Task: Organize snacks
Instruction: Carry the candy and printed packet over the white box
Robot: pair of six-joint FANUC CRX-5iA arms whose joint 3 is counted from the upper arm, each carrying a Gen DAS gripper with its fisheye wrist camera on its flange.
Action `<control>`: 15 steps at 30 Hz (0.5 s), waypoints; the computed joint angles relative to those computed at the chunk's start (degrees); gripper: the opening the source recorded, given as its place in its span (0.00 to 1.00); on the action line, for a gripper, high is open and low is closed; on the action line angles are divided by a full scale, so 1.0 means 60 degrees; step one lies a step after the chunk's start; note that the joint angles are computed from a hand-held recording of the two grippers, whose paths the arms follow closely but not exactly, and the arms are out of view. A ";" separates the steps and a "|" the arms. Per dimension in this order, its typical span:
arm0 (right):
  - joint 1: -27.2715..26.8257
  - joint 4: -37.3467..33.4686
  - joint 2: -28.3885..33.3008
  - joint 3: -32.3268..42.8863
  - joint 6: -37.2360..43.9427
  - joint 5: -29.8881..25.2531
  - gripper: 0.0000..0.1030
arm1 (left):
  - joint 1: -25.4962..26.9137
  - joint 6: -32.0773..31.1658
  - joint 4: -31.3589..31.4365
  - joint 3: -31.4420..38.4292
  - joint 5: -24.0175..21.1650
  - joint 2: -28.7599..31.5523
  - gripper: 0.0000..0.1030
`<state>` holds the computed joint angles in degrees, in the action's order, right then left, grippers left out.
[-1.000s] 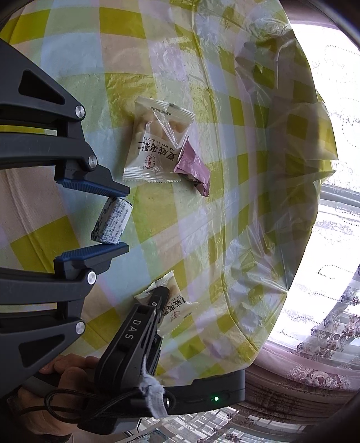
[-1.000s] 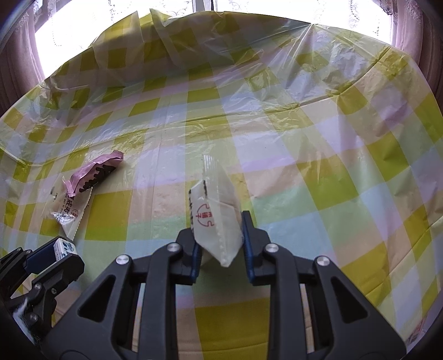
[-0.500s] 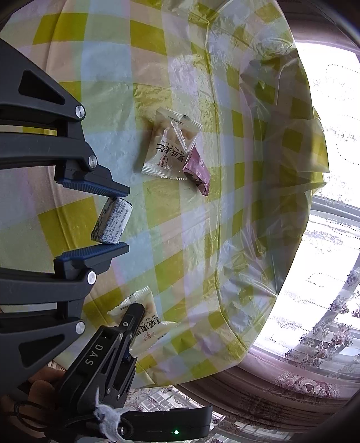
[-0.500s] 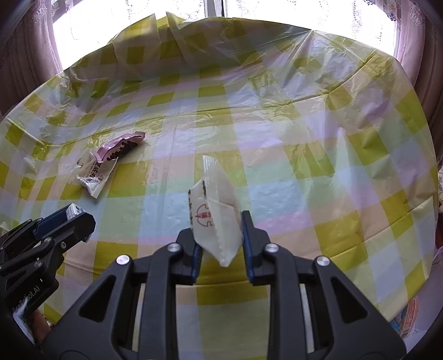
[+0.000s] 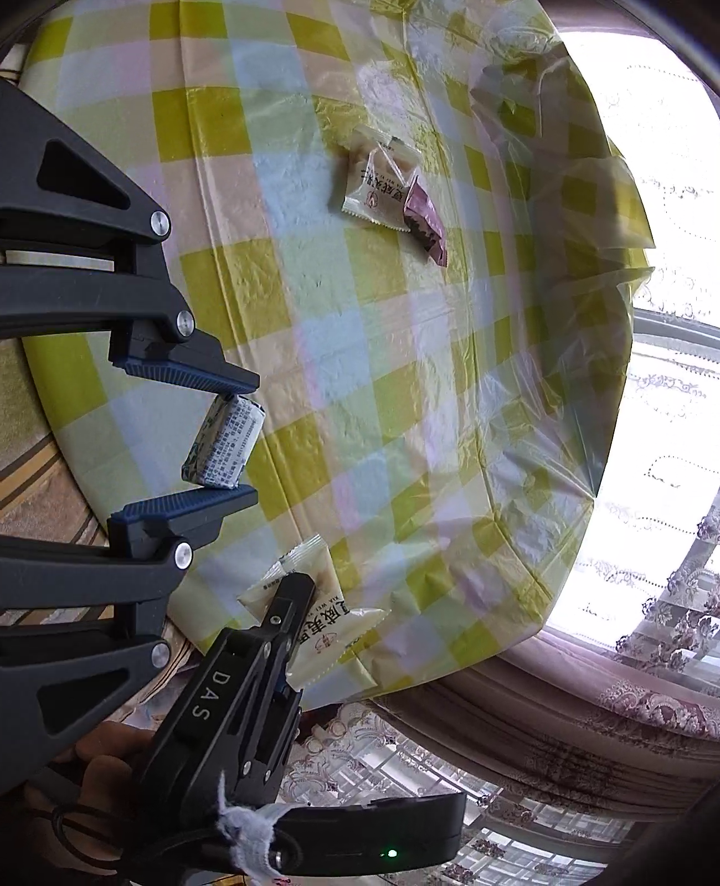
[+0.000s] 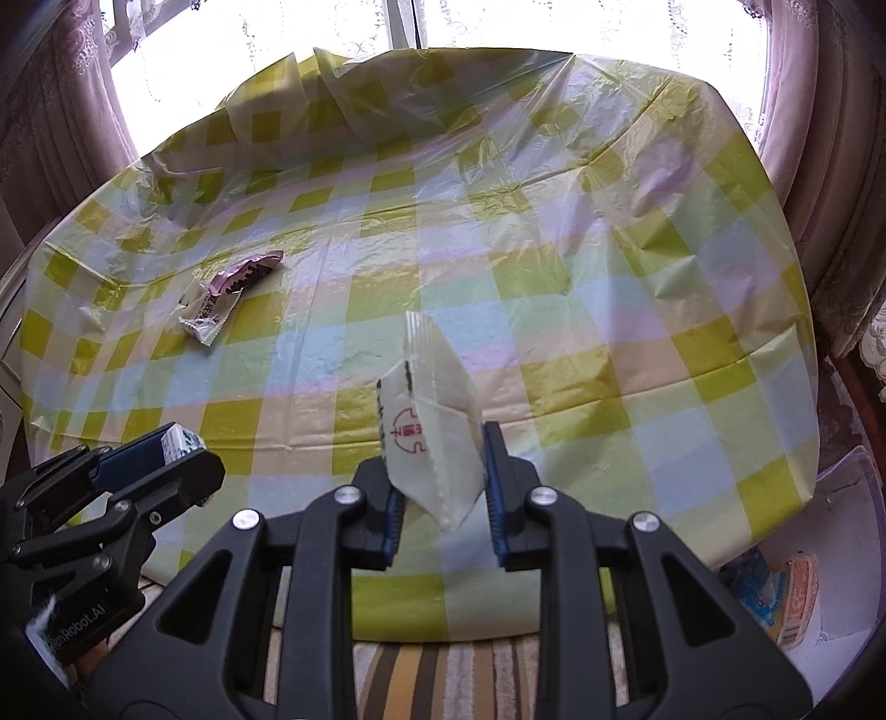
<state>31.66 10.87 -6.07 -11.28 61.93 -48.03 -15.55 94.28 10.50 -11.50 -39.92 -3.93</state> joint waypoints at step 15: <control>-0.1711 -0.0750 -0.1228 -0.0654 0.1222 -0.0672 0.27 | -0.1557 -0.0795 0.0058 0.1446 -0.0786 0.1112 0.34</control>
<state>21.39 6.37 -13.44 -15.21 69.26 -52.06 -24.89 89.51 10.85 -2.82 -44.64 2.74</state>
